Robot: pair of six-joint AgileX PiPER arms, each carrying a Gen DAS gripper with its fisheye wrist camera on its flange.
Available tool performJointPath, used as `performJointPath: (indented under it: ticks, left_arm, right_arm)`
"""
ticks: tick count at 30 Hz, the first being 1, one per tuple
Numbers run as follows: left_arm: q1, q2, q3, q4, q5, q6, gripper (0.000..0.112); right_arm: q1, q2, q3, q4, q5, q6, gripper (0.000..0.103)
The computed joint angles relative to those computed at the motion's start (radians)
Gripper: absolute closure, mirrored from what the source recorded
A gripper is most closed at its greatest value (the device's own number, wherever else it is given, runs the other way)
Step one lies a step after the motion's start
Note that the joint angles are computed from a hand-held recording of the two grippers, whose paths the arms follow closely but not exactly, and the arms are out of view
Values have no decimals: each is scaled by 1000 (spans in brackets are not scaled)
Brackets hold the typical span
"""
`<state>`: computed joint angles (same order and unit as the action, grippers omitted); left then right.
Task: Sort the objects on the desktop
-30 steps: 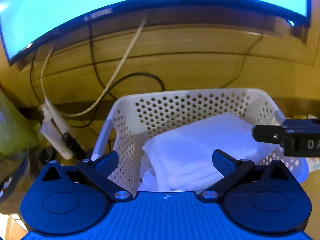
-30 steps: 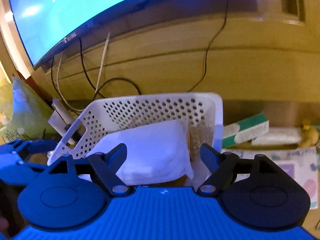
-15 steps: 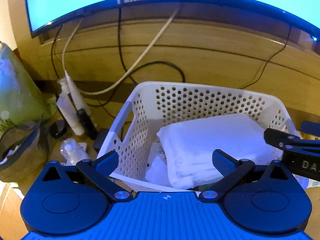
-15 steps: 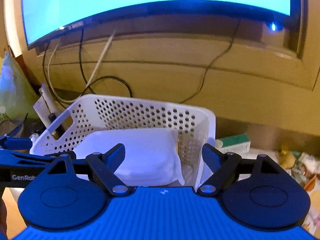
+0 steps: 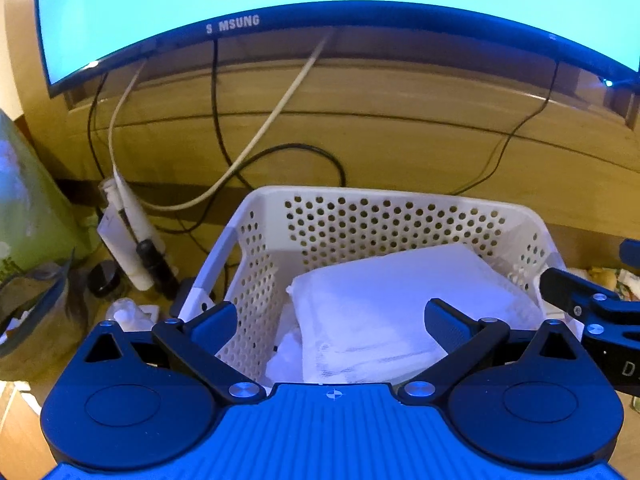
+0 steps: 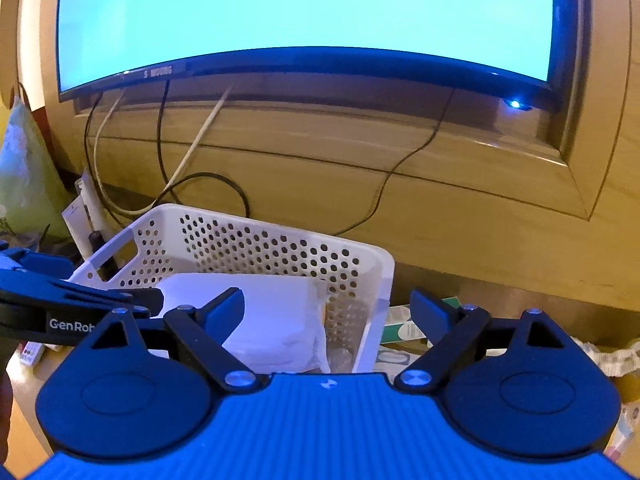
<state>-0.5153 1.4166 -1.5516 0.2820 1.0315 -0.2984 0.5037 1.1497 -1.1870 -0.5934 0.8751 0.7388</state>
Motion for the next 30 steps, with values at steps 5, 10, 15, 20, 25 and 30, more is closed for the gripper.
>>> performJointPath:
  ticks: [5,10,15,20,25,30]
  left_arm:
    - [6,18,-13,-43,5,25,9]
    - [-6,25,-15,-26,8,22,9]
    - [-5,34,-25,-28,11,17,9]
    - [11,49,-37,-53,17,33,9]
    - [19,52,-42,-62,19,44,9]
    - [28,59,-54,-72,39,49,9]
  right_arm:
    - [12,-2,7,-16,6,23,11]
    - [3,-3,8,-18,2,27,11]
    - [2,1,7,-20,-3,23,11]
    - [0,6,3,-23,-3,23,11]
    - [4,17,2,-27,5,28,11]
    - [12,21,6,-24,10,27,11]
